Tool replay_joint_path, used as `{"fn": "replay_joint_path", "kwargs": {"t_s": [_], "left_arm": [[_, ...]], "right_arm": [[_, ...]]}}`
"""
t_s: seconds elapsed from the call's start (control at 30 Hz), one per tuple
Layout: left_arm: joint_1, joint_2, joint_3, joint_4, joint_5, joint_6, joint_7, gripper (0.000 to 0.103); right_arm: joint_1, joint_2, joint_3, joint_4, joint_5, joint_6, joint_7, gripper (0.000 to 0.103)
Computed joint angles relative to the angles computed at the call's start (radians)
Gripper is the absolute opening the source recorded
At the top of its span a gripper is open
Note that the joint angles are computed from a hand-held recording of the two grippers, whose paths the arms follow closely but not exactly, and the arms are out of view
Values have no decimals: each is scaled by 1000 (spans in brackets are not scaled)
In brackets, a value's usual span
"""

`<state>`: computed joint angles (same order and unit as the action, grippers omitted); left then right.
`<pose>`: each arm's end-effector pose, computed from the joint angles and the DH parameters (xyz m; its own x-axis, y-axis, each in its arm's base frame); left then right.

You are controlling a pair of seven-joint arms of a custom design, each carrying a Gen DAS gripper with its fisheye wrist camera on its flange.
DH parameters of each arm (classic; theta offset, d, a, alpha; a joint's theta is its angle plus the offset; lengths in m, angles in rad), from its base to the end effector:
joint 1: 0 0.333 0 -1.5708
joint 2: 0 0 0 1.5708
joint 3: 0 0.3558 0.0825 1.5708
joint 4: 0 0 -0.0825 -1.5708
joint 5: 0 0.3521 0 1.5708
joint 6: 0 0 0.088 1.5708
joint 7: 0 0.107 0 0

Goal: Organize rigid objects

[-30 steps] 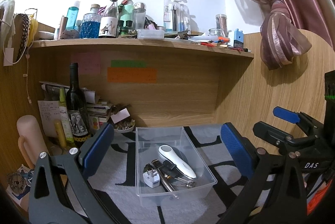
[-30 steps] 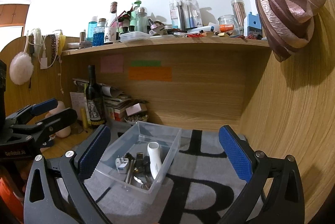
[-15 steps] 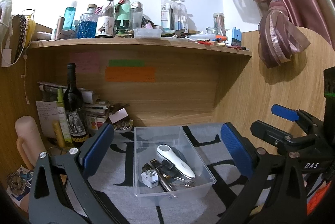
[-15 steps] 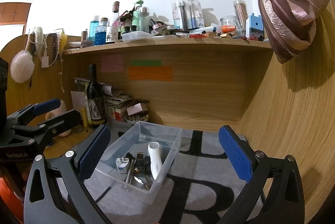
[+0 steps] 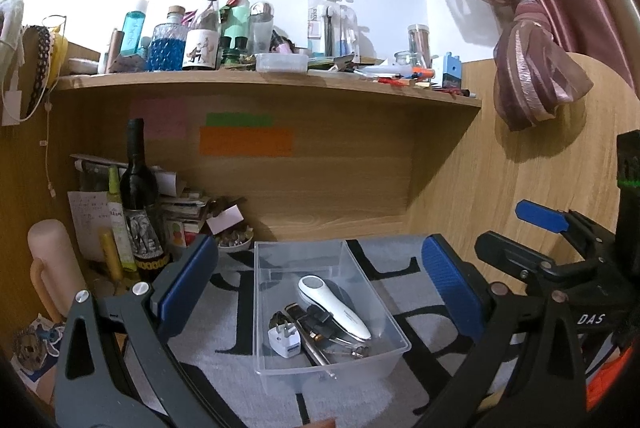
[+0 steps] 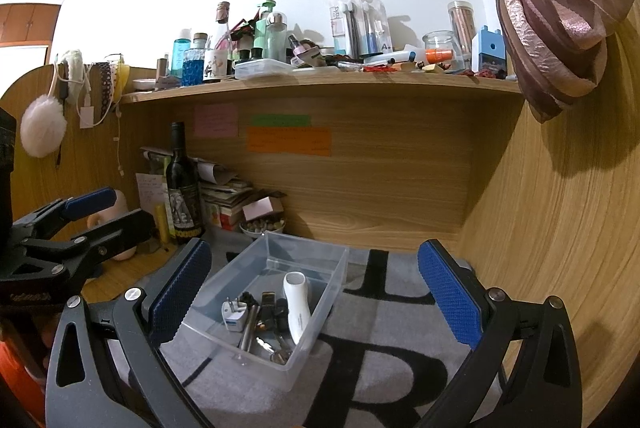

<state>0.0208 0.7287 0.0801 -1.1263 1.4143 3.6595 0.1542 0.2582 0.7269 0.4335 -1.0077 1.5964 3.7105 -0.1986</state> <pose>0.7212 -0.0804 0.5235 -0.4026 -0.9125 0.0726 -0.2067 0.0134 -0.9783 0.6827 0.2192 0.5439 0.0627 -0.9980 -0.0053 -0.2569 -0.0110 -0.9664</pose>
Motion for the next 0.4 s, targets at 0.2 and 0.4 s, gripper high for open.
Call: {"fn": "replay_joint_path", "kwargs": {"t_s": [0.2, 0.4], "left_arm": [[-5, -4, 5, -17, -40, -10, 31, 103], [-9, -29, -10, -112, -211, -10, 230, 103]], "right_arm": [[-7, 6, 13, 12, 9, 2, -19, 103], [-14, 24, 38, 47, 31, 14, -63, 103]]}}
